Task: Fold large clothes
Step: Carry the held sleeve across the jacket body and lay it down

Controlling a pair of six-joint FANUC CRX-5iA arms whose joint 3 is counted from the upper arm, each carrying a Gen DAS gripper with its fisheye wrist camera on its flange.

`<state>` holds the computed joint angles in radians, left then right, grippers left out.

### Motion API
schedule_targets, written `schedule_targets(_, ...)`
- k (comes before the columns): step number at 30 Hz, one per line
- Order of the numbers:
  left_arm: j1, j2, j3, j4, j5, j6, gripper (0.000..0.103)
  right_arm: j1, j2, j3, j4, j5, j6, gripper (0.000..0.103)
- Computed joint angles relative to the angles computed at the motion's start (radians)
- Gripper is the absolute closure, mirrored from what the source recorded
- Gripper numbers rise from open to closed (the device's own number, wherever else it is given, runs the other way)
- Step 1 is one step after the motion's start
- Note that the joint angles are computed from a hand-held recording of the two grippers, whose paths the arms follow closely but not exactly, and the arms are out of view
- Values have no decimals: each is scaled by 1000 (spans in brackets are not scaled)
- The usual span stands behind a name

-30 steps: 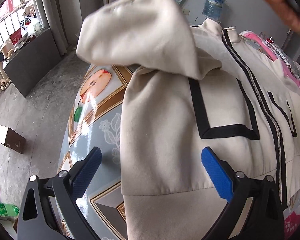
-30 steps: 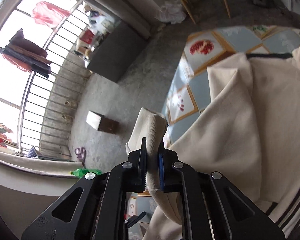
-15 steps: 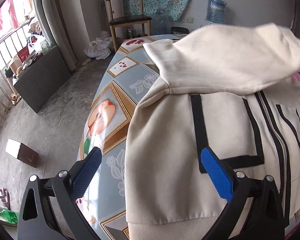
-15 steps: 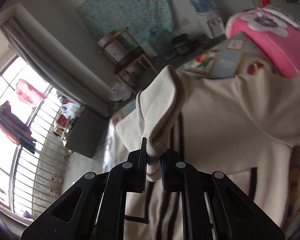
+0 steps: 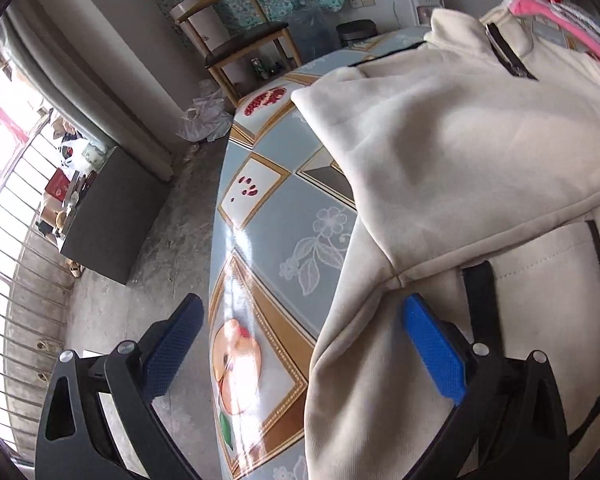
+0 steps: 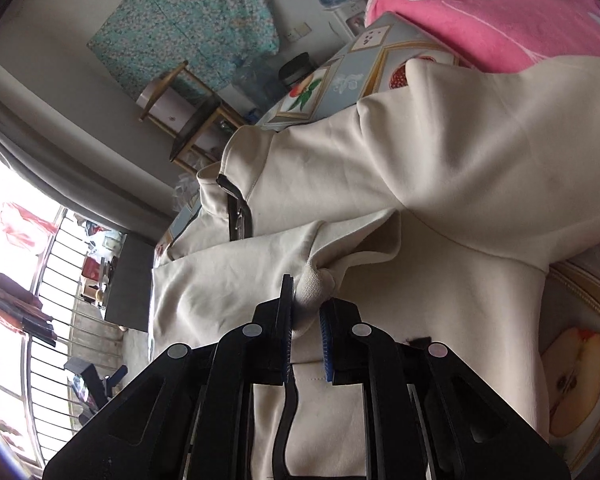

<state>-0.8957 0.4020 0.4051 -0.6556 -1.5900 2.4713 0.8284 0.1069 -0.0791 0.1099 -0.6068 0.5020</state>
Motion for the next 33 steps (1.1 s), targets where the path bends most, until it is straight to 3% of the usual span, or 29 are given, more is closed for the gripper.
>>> schedule_targets(5,-1,22,32,-30,-15,-21,4,-13,74,177,-89,-47,145,91)
schedule_targets(10,1,-43,-33,0,119,38,4,13,158,409,-141,-88,277,92)
schedule_targets(16,-6,-47,-33,8,177,75,4,65,286,741,-225,-143,405,92)
schedule_targets(20,5,-36,-25,7,184,127,4,98,398,997,-314,-209,494,92)
schedule_targets(23,10,-22,-7,-27,116,200,4,120,464,1131,-326,-234,511,92)
schedule_targets(26,22,-14,3,-60,1,294,4,117,473,1151,-351,-219,531,92)
schedule_targets(30,44,-87,-96,-44,56,387,4,100,424,1048,-312,-179,531,92)
schedule_targets(33,46,-85,-106,-32,66,386,4,64,343,877,-292,-127,502,92)
